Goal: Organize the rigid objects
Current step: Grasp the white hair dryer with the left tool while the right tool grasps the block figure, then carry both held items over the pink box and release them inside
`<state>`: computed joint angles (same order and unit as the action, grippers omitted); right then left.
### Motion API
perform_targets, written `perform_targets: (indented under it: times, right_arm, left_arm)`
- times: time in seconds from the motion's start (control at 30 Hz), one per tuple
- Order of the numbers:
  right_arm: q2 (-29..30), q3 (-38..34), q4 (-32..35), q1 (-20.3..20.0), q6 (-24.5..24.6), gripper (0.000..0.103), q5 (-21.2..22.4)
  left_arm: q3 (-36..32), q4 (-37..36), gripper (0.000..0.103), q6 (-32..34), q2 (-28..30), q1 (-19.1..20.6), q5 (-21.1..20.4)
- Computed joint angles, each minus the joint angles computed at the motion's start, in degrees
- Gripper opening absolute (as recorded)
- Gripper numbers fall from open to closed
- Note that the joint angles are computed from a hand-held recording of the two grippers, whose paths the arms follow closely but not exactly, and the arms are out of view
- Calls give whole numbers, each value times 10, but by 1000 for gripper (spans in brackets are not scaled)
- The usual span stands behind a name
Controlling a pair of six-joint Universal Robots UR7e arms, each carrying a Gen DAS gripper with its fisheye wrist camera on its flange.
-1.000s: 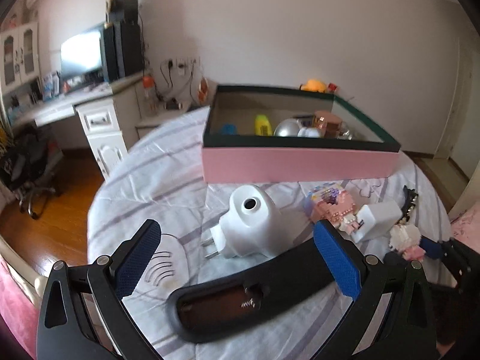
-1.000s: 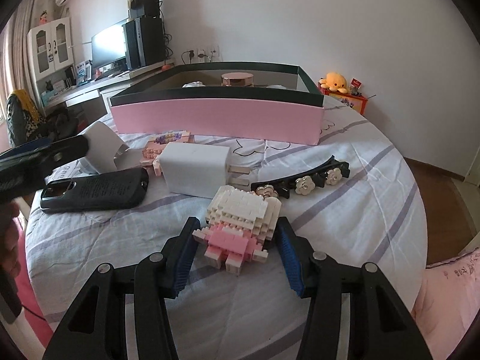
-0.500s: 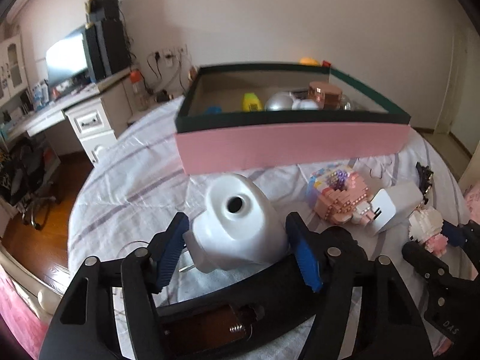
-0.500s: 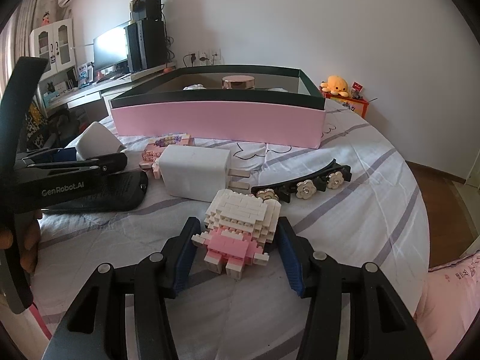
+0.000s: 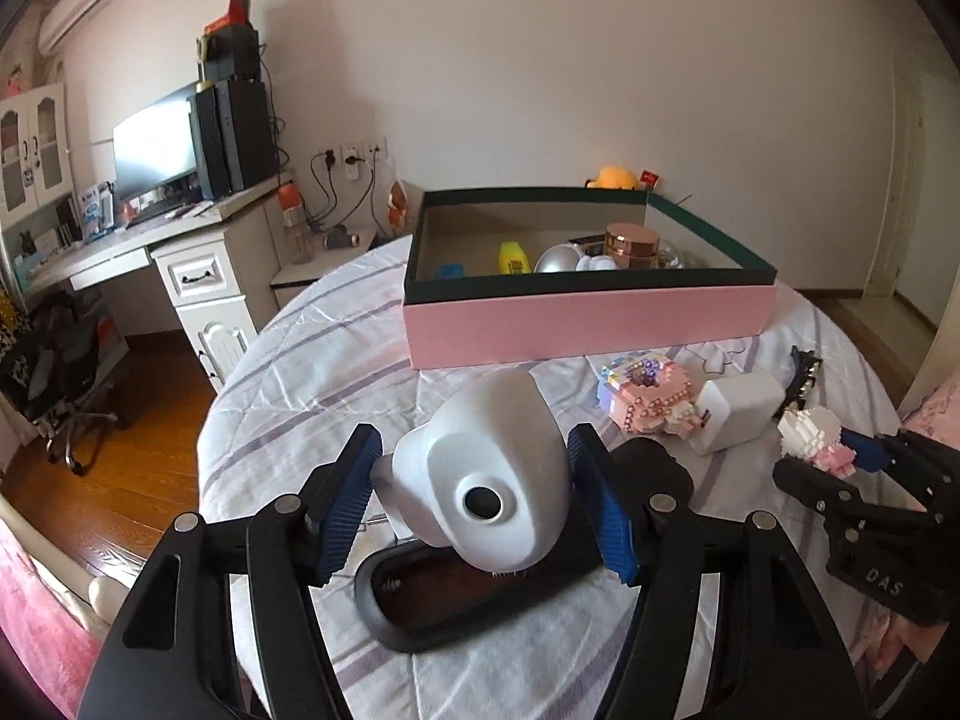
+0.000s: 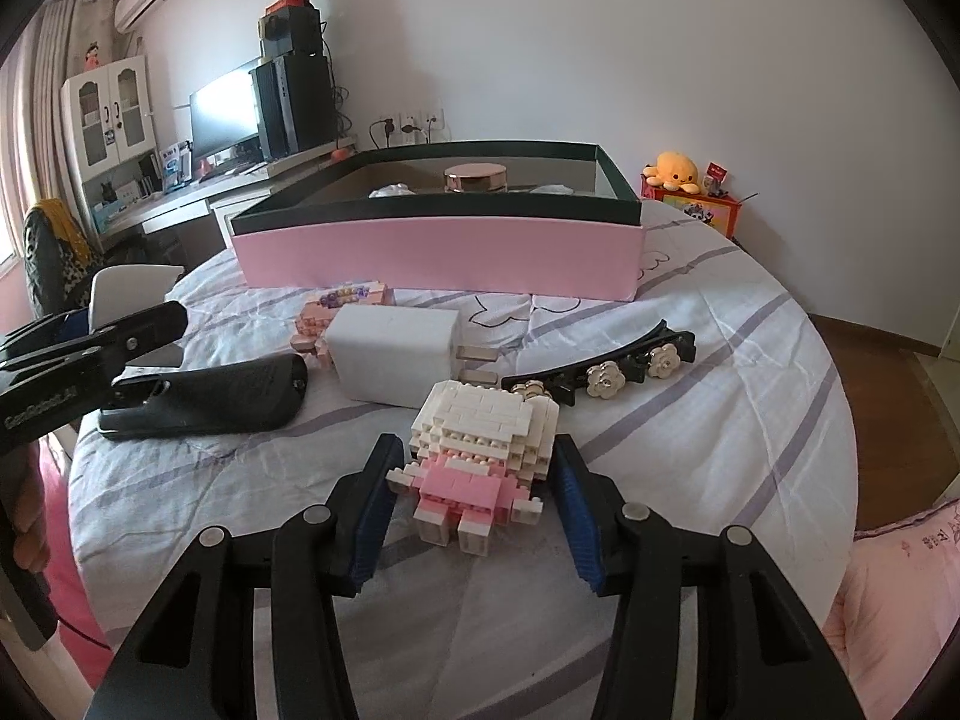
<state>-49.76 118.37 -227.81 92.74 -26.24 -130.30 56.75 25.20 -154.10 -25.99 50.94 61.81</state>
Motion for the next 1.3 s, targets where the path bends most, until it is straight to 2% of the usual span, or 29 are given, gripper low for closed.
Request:
perform_targets:
  times: [0.33, 0.8, 1.07, 1.3]
  right_arm:
    - [-9, 2, -17, 31, -25, 51, 0]
    - [-25, -32, -35, 99, -99, 51, -25]
    - [-32, -60, -20, 119, -124, 51, -28]
    - [-34, -92, 11, 125, -137, 51, -13]
  left_arm:
    - [52, -25, 66, 10, -39, -14, 17]
    - [107, -87, 66, 13, -111, -45, 14]
    - [96, -97, 66, 16, -124, -59, -5]
    - [44, -77, 66, 22, -105, -62, -28]
